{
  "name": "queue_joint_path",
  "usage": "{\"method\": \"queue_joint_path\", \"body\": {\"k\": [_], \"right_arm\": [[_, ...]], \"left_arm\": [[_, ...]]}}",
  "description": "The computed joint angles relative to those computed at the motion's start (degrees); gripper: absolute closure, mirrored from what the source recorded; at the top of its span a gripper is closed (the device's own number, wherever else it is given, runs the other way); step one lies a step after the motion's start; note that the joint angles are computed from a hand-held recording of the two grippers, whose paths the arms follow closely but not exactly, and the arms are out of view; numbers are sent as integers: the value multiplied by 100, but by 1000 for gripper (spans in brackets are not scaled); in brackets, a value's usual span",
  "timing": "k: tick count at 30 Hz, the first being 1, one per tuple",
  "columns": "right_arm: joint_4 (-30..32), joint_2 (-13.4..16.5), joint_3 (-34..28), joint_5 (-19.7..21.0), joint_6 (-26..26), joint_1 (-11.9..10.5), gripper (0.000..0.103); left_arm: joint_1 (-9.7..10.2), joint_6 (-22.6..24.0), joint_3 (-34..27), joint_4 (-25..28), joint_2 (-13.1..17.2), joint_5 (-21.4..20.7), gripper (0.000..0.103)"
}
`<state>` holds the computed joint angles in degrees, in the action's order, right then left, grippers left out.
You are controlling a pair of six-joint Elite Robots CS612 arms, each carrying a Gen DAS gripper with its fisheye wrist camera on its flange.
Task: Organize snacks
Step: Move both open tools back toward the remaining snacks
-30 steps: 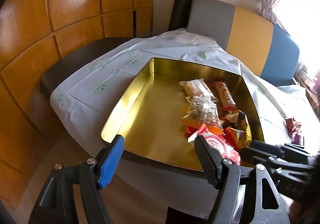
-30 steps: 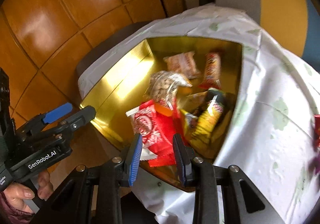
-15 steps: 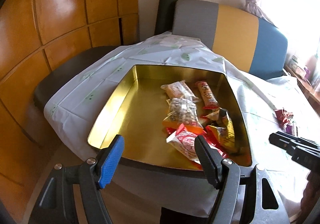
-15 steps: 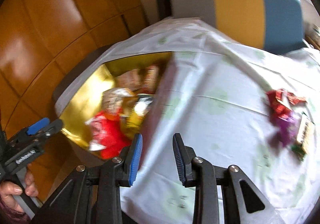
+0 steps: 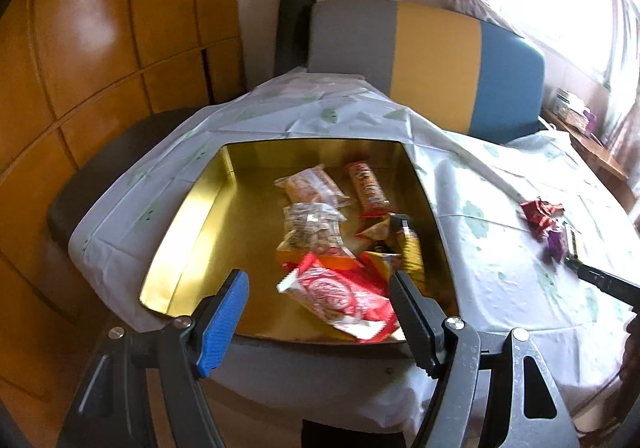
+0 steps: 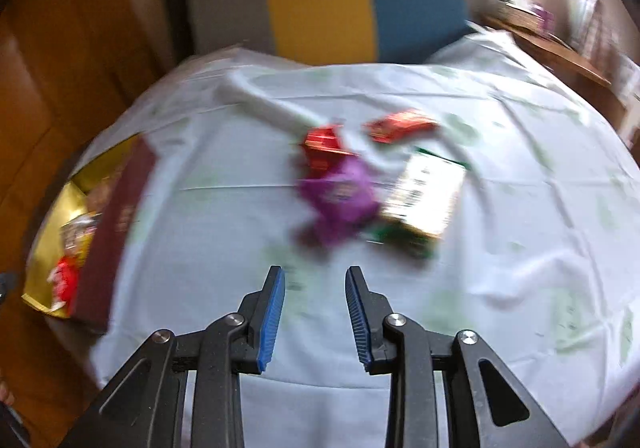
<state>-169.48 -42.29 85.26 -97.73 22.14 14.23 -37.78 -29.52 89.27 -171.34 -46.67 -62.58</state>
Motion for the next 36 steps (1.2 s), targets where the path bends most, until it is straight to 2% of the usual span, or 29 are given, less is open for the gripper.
{"method": "queue_joint_path", "body": {"k": [5, 12, 25, 36], "right_arm": [[45, -148, 331, -357, 438, -147, 71], [126, -163, 497, -410, 729, -252, 71], [-220, -105, 624, -187, 747, -317, 71], [-484, -41, 659, -431, 604, -251, 71]], "left_arm": [[-49, 267, -112, -16, 50, -110, 30], [-110, 664, -329, 32, 143, -316, 30], [-200, 1301, -966, 447, 453, -868, 30], [-238, 1613, -1605, 926, 793, -1365, 35]]}}
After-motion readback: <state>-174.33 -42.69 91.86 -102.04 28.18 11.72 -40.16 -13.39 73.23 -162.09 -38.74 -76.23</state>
